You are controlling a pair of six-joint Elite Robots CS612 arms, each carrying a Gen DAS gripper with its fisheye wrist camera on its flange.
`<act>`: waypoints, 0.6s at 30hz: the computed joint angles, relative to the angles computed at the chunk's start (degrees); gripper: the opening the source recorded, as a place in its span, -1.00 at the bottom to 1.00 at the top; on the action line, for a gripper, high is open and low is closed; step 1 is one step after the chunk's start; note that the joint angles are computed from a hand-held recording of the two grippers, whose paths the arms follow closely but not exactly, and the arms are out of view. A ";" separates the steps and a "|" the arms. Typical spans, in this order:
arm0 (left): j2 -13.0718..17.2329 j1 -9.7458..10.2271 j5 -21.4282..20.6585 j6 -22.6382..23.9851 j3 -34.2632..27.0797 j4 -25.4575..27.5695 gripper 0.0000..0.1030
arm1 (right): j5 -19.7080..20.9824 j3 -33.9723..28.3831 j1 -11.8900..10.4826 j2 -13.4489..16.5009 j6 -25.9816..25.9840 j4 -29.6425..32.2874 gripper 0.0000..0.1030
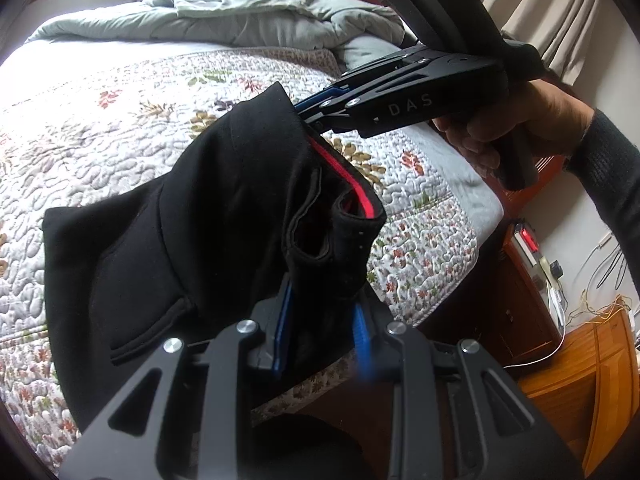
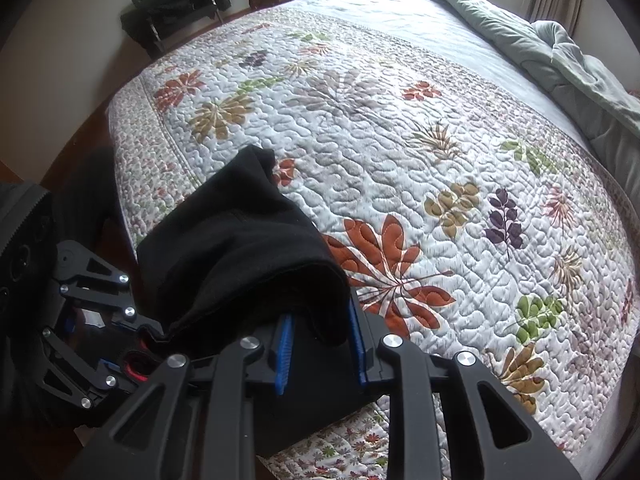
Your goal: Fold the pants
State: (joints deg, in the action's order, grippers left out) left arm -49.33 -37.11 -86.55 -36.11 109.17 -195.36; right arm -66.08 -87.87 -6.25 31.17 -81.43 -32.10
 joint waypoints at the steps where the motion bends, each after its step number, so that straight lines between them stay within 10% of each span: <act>1: 0.21 0.03 -0.22 0.05 -0.25 0.33 -0.50 | 0.03 0.24 -0.07 0.06 0.04 -0.04 -0.53; 18: 3.13 0.17 -3.19 -1.25 -3.58 5.15 -0.50 | 0.69 2.37 -1.56 1.67 0.03 -0.30 -0.53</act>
State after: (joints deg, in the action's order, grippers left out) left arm -46.20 -36.94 -89.74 -37.36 105.60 -190.21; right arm -65.39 -85.50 -7.81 32.84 -81.40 -32.40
